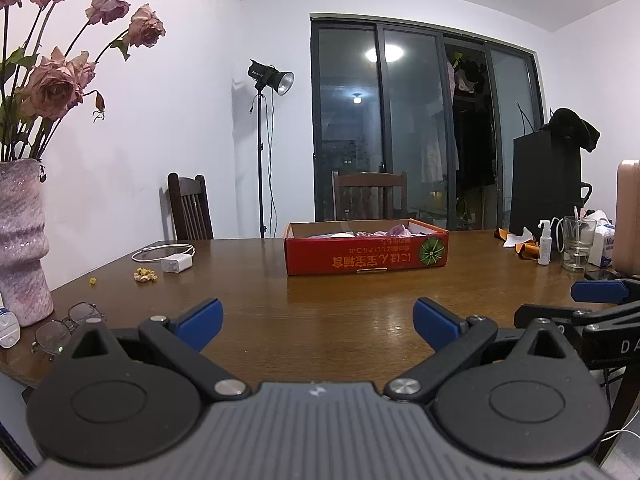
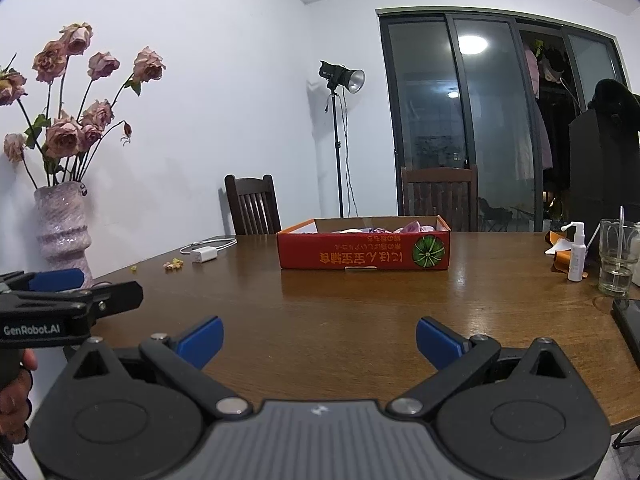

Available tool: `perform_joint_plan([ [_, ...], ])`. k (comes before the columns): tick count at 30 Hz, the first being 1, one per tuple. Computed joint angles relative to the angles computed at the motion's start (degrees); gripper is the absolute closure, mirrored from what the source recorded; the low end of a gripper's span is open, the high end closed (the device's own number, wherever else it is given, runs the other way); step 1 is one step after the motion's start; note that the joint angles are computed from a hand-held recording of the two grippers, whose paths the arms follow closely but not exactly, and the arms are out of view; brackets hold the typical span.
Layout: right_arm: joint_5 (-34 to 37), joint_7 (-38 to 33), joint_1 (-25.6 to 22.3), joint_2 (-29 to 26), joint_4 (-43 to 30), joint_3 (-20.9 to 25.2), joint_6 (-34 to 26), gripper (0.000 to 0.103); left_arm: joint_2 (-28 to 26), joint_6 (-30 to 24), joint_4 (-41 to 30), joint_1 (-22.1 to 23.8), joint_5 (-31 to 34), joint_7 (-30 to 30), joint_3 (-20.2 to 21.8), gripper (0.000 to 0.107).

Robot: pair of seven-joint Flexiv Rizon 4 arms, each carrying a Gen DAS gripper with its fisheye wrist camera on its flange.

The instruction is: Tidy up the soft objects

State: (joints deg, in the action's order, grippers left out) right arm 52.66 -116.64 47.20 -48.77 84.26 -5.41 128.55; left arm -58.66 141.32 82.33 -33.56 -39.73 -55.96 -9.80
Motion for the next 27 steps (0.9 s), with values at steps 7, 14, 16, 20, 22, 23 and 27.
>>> perform_joint_plan([
  [7,-0.5,0.7,-0.4,-0.1,0.2,0.4,0.3,0.0,0.0,-0.2,0.0,0.1,0.1,0.0,0.0,0.004],
  [14,-1.2,1.3,-0.7,-0.3,0.4,0.8,1.0,0.0,0.0,-0.2,0.0,0.1,0.2,-0.1,0.1,0.004],
  [16,-1.4,1.6,-0.9,-0.3,0.5,1.0,1.1,0.0,0.0,-0.3,0.0,0.1,0.3,-0.1,0.1,0.004],
  [20,-1.3,1.7,-0.9,-0.4,0.4,1.0,1.3,0.0,0.0,-0.3,0.0,0.1,0.2,0.0,0.1,0.004],
  [22,-1.2,1.8,-0.9,-0.4,0.3,1.0,1.1,0.0,0.0,-0.3,0.0,0.1,0.1,0.0,0.2,0.004],
  [23,-1.1,1.8,-0.9,-0.4,0.2,1.0,1.0,0.0,0.1,-0.4,0.0,0.1,0.2,0.0,0.2,0.004],
  [27,-1.0,1.8,-0.9,-0.4,0.2,1.0,1.0,0.0,0.0,-0.4,0.0,0.1,0.2,-0.1,0.2,0.004],
])
